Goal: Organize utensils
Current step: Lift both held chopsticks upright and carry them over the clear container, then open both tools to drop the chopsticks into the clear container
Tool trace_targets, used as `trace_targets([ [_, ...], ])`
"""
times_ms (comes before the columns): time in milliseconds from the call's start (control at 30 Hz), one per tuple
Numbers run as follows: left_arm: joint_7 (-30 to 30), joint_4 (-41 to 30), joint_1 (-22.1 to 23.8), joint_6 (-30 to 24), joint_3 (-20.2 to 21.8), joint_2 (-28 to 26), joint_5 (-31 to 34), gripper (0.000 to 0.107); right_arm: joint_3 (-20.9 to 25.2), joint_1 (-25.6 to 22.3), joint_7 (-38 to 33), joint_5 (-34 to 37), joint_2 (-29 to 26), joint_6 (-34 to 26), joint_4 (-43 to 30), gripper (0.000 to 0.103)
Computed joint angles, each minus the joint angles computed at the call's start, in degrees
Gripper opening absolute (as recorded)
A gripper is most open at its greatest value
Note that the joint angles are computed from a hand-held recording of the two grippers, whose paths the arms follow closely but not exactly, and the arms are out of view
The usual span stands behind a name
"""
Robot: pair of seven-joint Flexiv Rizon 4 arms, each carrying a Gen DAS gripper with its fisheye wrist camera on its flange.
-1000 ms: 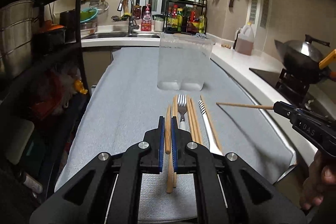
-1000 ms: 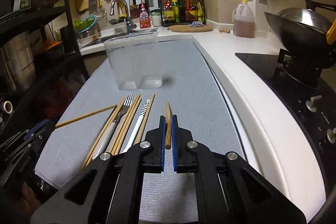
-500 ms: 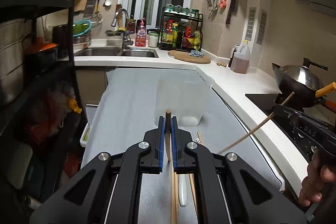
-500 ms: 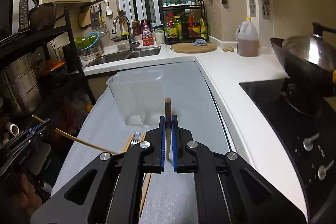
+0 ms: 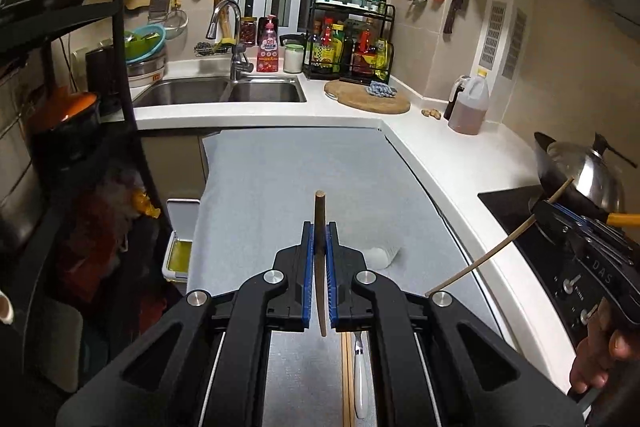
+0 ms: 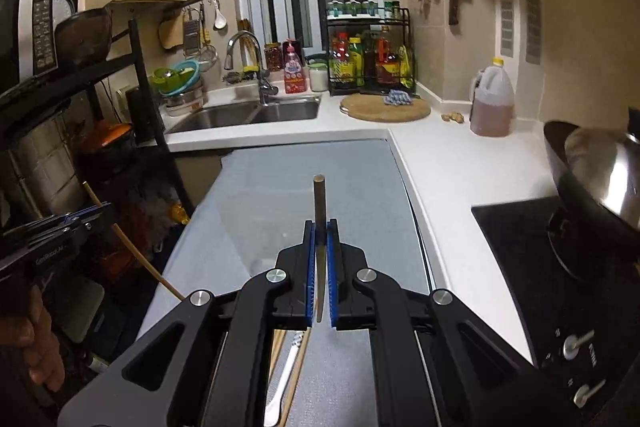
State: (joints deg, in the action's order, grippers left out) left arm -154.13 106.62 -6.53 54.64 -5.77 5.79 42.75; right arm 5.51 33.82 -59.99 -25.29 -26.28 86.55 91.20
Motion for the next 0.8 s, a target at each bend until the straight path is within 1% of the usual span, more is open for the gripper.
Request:
trace_targets([
  [33,1.2,-0.6,0.19,0.04,0.32,0.09,-0.73,0.006,2.09,-1.31,-1.49,0.83,-0.36,-0.95,-1.73,0.006],
  [167,5.77,-3.99,1.62,1.59,1.41,-0.31,-3.68,0.006,7.82,-4.07,-7.11,4.6,-2.66,-4.07,-10.23,0.006],
  [233,6.45,-6.32,2.39,2.53,1.62,-0.89,-4.0,0.006,8.19,-3.61,-8.75,5.86,-3.87,-4.85,-14.25,0.006],
  [333,6.53,-10.42,3.23,3.81,1.73,-2.82,-3.09,0.006,6.45,-1.59,-9.86,6.17,-6.26,-5.1,-19.92,0.006],
  [367,6.98,-11.77,3.4,4.65,2.05,-4.0,-3.31,0.006,5.9,-0.95,-10.09,6.18,-7.54,-5.54,-22.2,0.006],
  [467,8.34,-14.37,2.98,6.38,3.51,-7.75,-5.17,0.006,6.59,-0.43,-12.13,7.51,-11.75,-7.46,-28.0,0.006],
  [500,9.23,-15.1,2.82,6.9,4.08,-9.42,-6.09,0.006,6.37,-0.16,-12.51,7.9,-12.99,-8.09,-29.43,0.006],
  [600,13.83,-16.15,2.61,7.93,5.56,-14.35,-11.53,0.006,6.59,0.44,-14.0,9.38,-17.2,-11.8,-34.14,0.006],
  [700,17.92,-15.59,2.78,9.53,6.49,-17.96,-17.17,0.006,8.13,0.36,-16.06,12.24,-21.21,-16.22,-38.85,0.006],
  [800,20.67,-14.3,2.37,12.07,7.58,-19.97,-20.58,0.006,8.09,0.67,-17.31,14.84,-23.82,-19.03,-41.54,0.006],
])
